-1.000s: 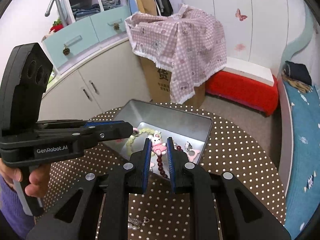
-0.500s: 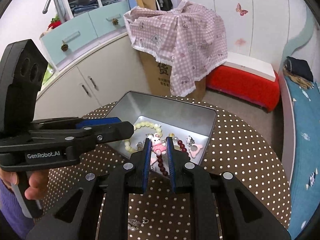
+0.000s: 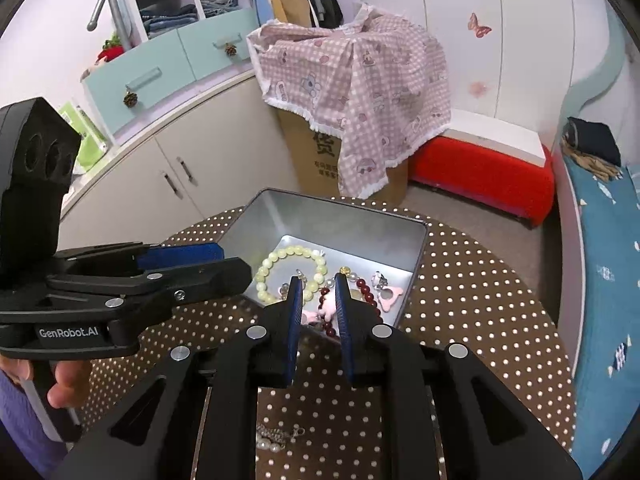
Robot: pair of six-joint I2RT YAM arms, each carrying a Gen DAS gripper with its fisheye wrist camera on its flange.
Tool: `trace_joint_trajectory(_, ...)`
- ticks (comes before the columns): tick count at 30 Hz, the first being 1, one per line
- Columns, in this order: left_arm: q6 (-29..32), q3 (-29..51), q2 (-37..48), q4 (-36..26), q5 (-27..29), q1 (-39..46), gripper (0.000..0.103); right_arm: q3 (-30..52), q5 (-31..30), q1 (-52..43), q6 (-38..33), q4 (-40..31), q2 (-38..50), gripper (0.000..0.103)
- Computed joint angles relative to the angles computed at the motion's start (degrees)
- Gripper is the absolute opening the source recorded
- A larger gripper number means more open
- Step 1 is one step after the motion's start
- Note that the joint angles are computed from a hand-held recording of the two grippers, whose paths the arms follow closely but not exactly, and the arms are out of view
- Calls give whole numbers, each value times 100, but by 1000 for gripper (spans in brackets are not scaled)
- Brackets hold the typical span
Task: Organize jewelry
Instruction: 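Withdraw both open tools toward the silver chain and pearls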
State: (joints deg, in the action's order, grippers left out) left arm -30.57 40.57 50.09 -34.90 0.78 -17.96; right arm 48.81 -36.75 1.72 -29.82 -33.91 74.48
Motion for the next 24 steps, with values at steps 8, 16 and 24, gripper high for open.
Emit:
trace_joint_trajectory(8,-706,91,-568,-737,-1543,-1422,56,-173,-359,-780,-759,-863,-892,31)
trace_joint_trajectory(16,-1947,-223,-376,-1027,-2621,-3041,58,-668,-618,-1964,-2076,-1615,-1120,41)
trace_joint_trajectory(24,-2896,-546,656,-696,-2900,-3912,59,-962,-699,-3048,-3333,-2026,-663,45)
